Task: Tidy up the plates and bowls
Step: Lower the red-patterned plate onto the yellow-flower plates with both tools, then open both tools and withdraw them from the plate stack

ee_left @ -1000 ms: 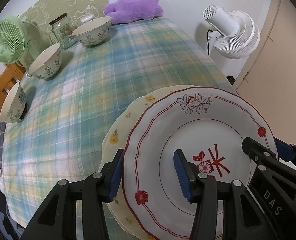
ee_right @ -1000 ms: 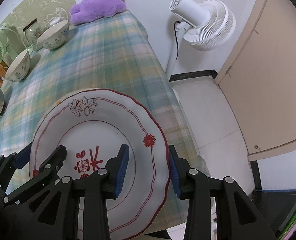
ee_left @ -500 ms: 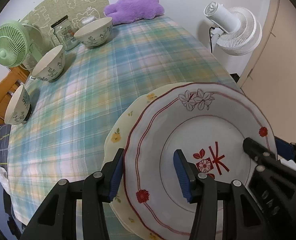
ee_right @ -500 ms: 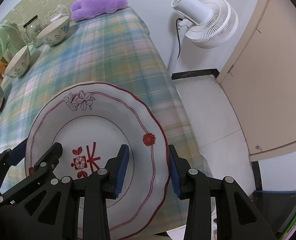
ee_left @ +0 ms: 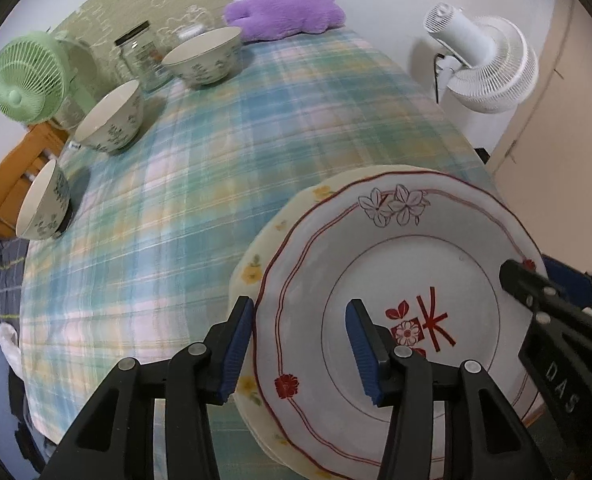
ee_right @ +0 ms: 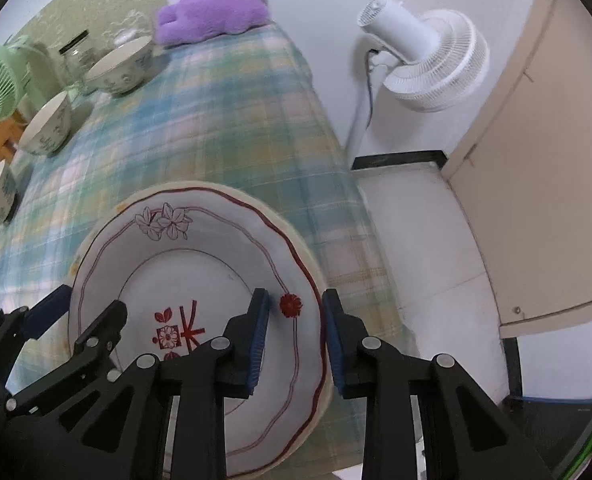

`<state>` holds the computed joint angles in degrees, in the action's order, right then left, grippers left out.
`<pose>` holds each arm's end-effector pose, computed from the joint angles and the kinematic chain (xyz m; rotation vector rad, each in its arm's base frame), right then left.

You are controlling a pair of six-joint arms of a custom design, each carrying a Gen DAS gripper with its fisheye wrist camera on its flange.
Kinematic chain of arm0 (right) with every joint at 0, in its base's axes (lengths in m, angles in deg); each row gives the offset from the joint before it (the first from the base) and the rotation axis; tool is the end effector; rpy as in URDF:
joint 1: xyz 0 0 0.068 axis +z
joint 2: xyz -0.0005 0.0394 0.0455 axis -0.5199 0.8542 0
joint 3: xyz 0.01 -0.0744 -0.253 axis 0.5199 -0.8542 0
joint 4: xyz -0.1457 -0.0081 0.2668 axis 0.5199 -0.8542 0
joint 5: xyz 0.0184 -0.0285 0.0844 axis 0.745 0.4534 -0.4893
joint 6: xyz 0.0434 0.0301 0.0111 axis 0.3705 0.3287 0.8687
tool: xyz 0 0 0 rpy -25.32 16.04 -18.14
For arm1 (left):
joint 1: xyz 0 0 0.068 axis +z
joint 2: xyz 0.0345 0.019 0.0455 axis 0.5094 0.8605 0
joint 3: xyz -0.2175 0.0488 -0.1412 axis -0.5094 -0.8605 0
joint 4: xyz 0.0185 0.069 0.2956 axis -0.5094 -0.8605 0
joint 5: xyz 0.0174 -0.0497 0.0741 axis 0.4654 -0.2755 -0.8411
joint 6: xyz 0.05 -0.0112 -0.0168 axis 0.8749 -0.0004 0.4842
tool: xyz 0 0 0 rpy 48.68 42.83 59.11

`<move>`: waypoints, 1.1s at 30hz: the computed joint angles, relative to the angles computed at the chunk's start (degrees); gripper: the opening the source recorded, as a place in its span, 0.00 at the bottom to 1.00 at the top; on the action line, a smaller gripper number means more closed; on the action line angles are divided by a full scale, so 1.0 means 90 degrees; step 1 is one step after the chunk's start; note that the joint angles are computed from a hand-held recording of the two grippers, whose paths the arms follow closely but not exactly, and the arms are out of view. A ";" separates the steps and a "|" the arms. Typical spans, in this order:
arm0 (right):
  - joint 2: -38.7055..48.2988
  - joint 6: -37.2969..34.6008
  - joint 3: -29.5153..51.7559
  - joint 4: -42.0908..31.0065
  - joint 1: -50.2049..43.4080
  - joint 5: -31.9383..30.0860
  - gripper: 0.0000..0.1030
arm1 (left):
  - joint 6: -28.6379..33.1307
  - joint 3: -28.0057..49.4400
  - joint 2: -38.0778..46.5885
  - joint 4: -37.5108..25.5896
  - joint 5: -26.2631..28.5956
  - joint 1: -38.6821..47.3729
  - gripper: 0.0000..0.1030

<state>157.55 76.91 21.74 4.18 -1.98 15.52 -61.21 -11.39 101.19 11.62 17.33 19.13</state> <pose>0.2342 0.1244 0.1541 0.0522 2.7631 0.0088 0.2397 -0.0430 0.1518 0.0842 2.7382 0.1347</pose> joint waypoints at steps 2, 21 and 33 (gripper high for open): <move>0.0068 -0.0067 0.0040 0.0043 0.0103 0.0069 0.29 | 0.0005 0.0019 0.0001 -0.0029 0.0064 0.0109 0.47; 0.0352 -0.0718 0.0536 0.0221 -0.0188 -0.0535 0.61 | -0.0030 0.0242 0.0004 -0.0123 0.0572 0.0831 0.77; 0.0970 -0.0026 0.1446 -0.0003 0.0787 -0.0055 0.61 | 0.1306 0.0382 -0.0267 -0.0296 0.1576 0.2421 0.82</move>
<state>166.28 76.67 34.75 4.16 5.10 15.02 -49.46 -7.95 98.79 8.96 31.51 40.91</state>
